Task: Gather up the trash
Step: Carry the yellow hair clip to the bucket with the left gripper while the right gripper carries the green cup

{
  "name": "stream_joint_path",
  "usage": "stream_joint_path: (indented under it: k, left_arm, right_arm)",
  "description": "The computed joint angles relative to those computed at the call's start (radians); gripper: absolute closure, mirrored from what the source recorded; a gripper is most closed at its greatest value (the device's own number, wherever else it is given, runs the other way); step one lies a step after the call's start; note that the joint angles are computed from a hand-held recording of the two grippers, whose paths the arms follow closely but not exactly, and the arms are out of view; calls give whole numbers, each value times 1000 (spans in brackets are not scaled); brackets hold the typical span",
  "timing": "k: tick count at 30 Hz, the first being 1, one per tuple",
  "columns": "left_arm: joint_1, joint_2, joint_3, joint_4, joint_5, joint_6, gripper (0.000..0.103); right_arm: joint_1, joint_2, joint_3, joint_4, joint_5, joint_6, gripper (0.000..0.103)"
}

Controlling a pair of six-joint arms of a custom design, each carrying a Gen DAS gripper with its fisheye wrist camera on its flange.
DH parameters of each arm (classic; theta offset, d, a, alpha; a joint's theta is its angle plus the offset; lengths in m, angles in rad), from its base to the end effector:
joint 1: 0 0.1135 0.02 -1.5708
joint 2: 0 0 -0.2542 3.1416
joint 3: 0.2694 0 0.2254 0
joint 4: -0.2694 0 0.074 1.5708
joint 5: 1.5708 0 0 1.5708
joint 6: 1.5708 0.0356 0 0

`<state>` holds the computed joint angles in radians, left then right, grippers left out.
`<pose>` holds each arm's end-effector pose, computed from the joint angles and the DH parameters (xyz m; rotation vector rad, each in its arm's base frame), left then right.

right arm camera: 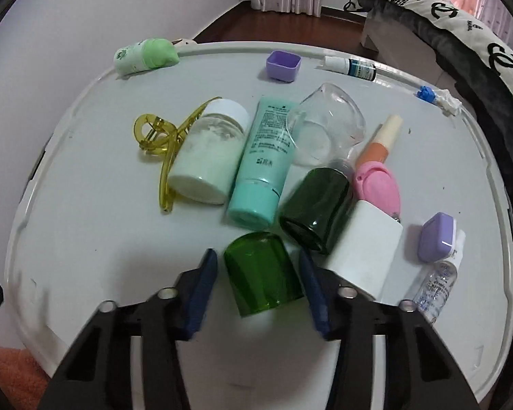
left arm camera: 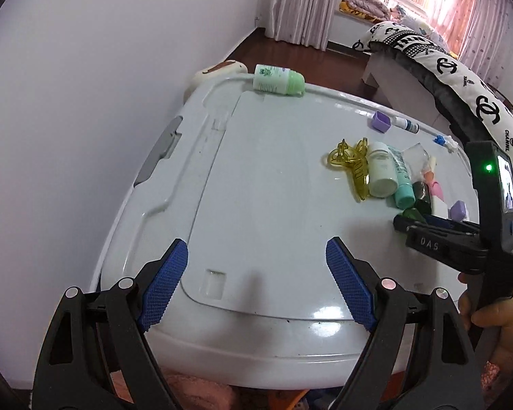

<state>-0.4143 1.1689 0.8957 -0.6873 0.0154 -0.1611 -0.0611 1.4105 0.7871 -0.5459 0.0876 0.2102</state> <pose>0.1909 -0.0845 0.2568 0.3281 2.5284 -0.2467 0.2330 -0.0174 0.1855 0.3939 2.7055 -0.0781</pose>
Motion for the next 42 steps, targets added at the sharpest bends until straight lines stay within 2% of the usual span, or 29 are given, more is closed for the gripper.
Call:
stream_joint_path:
  k: [2,5,9,11,13,16,20,22,25,27,29,31,33,35,42]
  left_arm:
    - [9,-2,-6,4,14,1,22]
    - [13,-8,-17,10,11,6,22]
    - [29,-1,-33,41,50,5,22]
    - [-4,19,-32,70,19,-6,22]
    - [-64,93,10,93,-28,-17,22]
    - [-92,232,105,135,18,-46,22]
    - [-123,461,296,134,-24,-133,22]
    - [-142,582,413,98,-45,-153,30]
    - [-173,696,530,73,-60,-160,37]
    - [-188,753,588,45,-69,-158,50]
    - [-192,764,595,65,-49,-163,61]
    - [-184,771,613,57,6,-166,91]
    - [-200,775,637,21,-22,-149,95]
    - [-195,761,632,12,-6,-128,97]
    - [-132,564,518,-23,69,-74,100]
  right_arm:
    - [-9,-5,9,-27,-14,-5,61]
    - [-59,-133,-24,-69,-113,-16,62]
    - [-180,-345,-41,-166,-257,-93,62]
    - [-294,-419,-34,-224,-340,-177,62]
    - [-398,-454,-31,-269,-413,-253,62]
    - [-520,-499,-51,-293,-471,-352,62]
    - [-657,-535,-70,-354,-604,-439,61]
    - [-688,-531,-54,-380,-645,-494,61]
    - [-702,-533,-44,-386,-647,-527,61]
    - [-732,-510,-30,-417,-688,-555,61]
    - [-745,-506,-20,-440,-707,-575,62]
    - [-740,-519,-18,-442,-704,-575,62]
    - [-739,-524,-16,-448,-709,-574,62]
    - [-735,-530,-17,-447,-705,-566,62]
    - [-710,-558,-27,-429,-681,-534,62]
